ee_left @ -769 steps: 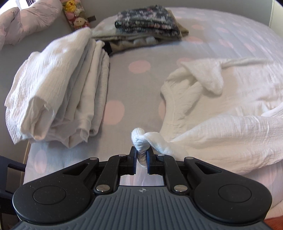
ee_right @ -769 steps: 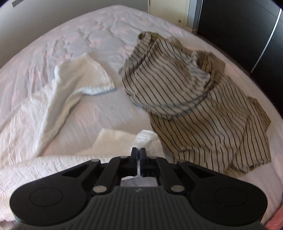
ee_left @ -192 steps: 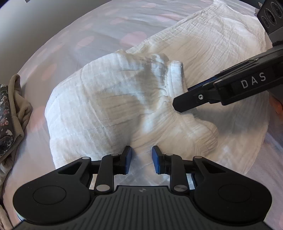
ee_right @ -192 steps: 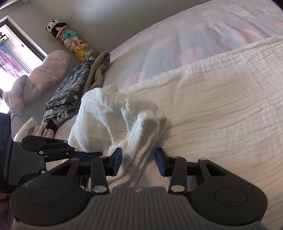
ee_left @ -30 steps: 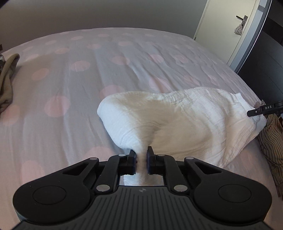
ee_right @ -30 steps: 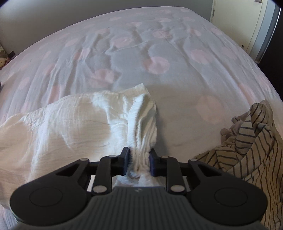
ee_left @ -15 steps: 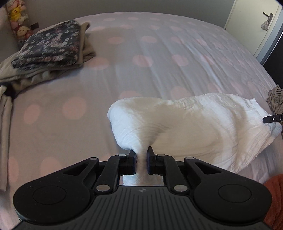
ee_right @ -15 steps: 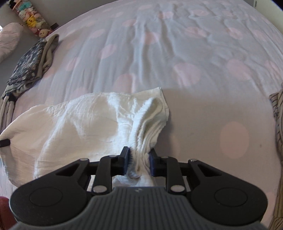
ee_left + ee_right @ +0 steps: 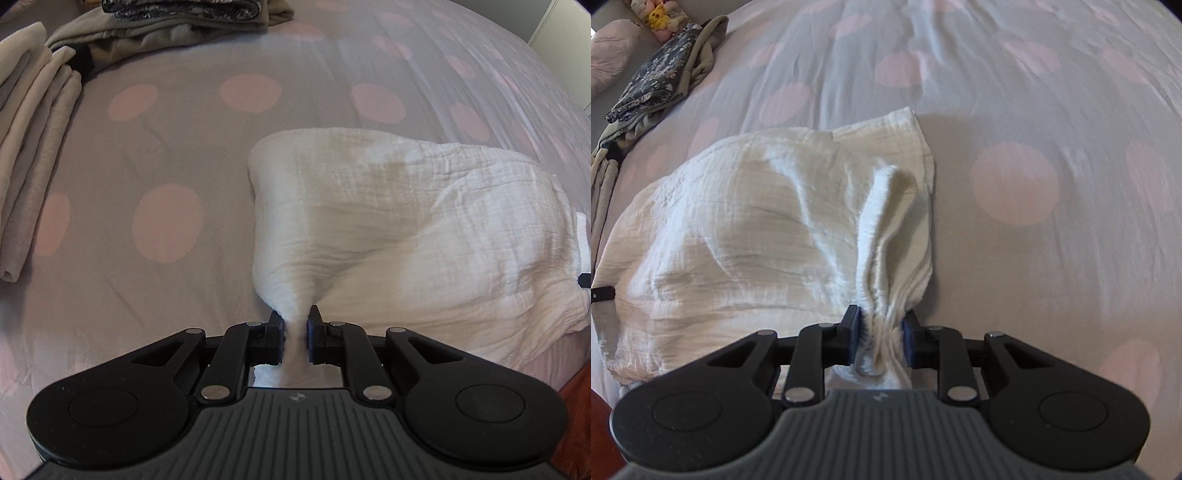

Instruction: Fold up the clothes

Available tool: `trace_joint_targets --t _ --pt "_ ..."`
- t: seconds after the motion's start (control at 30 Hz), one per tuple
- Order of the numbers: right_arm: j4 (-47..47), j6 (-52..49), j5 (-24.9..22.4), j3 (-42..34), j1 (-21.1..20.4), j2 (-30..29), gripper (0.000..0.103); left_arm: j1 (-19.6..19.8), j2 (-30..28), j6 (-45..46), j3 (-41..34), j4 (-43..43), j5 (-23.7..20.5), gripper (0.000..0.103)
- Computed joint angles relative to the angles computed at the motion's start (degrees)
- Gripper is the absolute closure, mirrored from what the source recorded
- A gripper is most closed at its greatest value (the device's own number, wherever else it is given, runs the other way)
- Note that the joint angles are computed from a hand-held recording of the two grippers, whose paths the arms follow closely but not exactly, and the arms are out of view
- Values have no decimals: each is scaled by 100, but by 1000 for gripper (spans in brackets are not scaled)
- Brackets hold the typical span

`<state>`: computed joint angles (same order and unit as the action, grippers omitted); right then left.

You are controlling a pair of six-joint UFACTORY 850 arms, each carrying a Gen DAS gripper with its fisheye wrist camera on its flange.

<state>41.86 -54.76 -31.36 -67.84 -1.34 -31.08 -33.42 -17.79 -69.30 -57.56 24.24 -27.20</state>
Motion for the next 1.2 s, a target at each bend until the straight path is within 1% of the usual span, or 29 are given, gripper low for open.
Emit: trace_joint_targets --t 0.03,0.07,0.13,0.17,0.23,0.27,0.3,0.37,0.43,0.5,0.57,0.67,0.77,0.83,0.87,0.9,0.97,1.03,1.1,1.2 --pt "9 27 21 3 -3 -16 72 -1 -52 -22 -9 -10 -3 92" --pt "27 38 48 18 -9 0 66 -14 -102 -67 -21 5 -19 89" --pt "126 -40 105 76 -26 79 62 -69 -142 -239 -11 206 -87 84" --pt "208 -156 115 109 -48 143 58 -106 -121 -345 -5 361 -127 83" --pt "429 -515 267 198 -92 329 55 -190 -5 -686 34 786 -225 78" --pt "627 -787 383 238 -112 417 55 -234 68 -915 58 1041 -289 73" --pt "893 -1074 429 227 -138 456 55 -278 140 -1265 83 1378 -361 67" --pt "1473 -1627 419 140 -194 467 55 -370 278 -2151 136 2180 -516 60" --pt "1967 -1965 351 -22 -216 366 56 -373 297 -2790 100 2773 -545 59" --pt "2318 -2140 334 -216 -159 188 60 -318 157 -3077 -5 3092 -454 59" --pt "2411 -2061 372 -379 -74 -2 60 -271 -77 -3078 -156 3167 -391 60" --pt "2465 -1898 454 -499 28 -234 60 -308 -381 -3194 -285 3397 -265 60" --pt "2614 -1985 389 -511 34 -361 61 -393 -667 -3197 -381 3632 -307 60" --pt "2894 -2180 290 -471 1 -393 75 -415 -783 -3148 -415 3702 -299 60" --pt "3035 -2282 238 -449 -16 -409 78 -417 -808 -3181 -407 3779 -260 60" --pt "3373 -2625 143 -352 -50 -367 79 -416 -819 -3255 -387 3875 -223 60" --pt "4258 -3613 -169 -48 -144 -206 87 -408 -818 -3468 -329 4037 -148 60" --pt "4997 -4785 -513 328 -170 13 87 -392 -804 -3697 -274 4175 -74 60" --pt "5009 -5389 -620 572 -77 206 88 -402 -796 -3841 -245 4274 -69 60" --pt "4748 -5645 -551 739 99 344 88 -453 -818 -3850 -251 4343 -172 60"
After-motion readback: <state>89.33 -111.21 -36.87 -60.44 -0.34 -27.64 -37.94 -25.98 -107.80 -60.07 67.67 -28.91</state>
